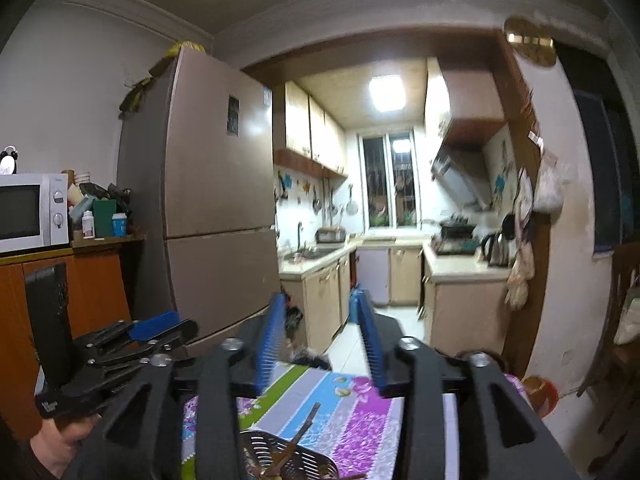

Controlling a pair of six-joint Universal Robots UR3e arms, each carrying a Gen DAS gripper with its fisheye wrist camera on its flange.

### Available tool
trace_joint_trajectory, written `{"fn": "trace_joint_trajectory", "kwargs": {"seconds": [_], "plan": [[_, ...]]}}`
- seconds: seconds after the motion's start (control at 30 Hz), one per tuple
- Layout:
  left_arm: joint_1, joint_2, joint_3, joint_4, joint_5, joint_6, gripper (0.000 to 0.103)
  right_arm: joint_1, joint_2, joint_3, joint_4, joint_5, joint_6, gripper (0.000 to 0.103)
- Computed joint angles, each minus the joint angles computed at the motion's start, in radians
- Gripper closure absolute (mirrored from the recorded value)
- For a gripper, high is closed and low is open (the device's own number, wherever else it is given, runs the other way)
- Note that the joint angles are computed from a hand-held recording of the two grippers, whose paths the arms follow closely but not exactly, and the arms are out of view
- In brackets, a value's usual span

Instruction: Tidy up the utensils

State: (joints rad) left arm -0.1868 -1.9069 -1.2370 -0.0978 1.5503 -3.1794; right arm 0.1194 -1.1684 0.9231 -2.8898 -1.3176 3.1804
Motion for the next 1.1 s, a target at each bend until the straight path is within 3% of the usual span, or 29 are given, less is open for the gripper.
{"fn": "trace_joint_trajectory", "kwargs": {"seconds": [0.03, 0.13, 0.2, 0.33, 0.57, 1.1], "plan": [[0.001, 0.04, -0.069, 0.04, 0.01, 0.007, 0.049, 0.0, -0.058, 0.105, -0.069, -0.006, -0.006, 0.034], [-0.004, 0.166, -0.286, 0.16, 0.049, 0.037, 0.039, 0.029, -0.234, 0.419, -0.257, -0.059, -0.024, 0.016], [-0.015, 0.254, -0.437, 0.235, 0.08, 0.062, 0.027, 0.057, -0.329, 0.606, -0.362, -0.089, -0.036, 0.004], [-0.044, 0.405, -0.676, 0.322, 0.124, 0.075, 0.006, 0.162, -0.456, 0.904, -0.507, -0.208, -0.043, 0.005], [-0.107, 0.588, -0.969, 0.361, 0.164, 0.016, 0.006, 0.392, -0.517, 1.188, -0.627, -0.474, 0.018, 0.005], [-0.309, 0.758, -1.234, 0.349, 0.318, -0.12, 0.006, 0.715, -0.535, 1.333, -0.647, -0.856, 0.135, 0.005]]}}
